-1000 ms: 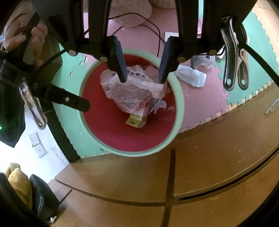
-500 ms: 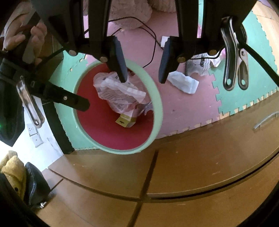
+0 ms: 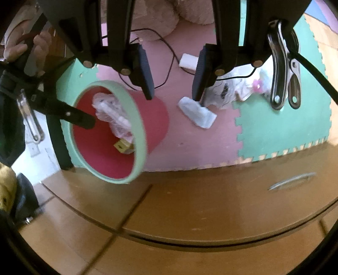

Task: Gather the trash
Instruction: 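Withdraw both tools from the bin back toward the floor, then move both open tools toward the white plastic bag and pink cup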

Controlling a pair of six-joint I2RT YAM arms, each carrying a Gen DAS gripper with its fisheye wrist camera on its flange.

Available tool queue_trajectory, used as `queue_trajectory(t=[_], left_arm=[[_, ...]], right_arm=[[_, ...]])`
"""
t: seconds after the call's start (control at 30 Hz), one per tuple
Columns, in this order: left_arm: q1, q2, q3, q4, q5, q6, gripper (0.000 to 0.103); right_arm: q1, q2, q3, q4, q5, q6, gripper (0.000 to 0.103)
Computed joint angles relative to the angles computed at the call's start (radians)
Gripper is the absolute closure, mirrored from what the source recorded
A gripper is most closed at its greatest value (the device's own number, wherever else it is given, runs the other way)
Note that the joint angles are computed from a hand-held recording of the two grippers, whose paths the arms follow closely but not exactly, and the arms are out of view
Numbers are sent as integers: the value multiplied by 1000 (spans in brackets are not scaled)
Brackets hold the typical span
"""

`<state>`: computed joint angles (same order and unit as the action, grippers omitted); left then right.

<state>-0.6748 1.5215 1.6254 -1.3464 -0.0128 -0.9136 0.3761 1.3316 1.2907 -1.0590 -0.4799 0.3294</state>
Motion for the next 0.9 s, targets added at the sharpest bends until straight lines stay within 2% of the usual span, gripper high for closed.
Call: queue_trajectory(t=[0.5, 0.7, 0.9], left_arm=[[159, -355, -392, -20, 51, -91, 64], [171, -439, -534, 24, 86, -139, 64], [165, -513, -702, 114, 127, -198, 64]], right_arm=[[241, 102, 49, 46, 53, 67, 76], [327, 164, 36, 85, 61, 78, 76], [407, 228, 8, 130, 65, 89, 76]])
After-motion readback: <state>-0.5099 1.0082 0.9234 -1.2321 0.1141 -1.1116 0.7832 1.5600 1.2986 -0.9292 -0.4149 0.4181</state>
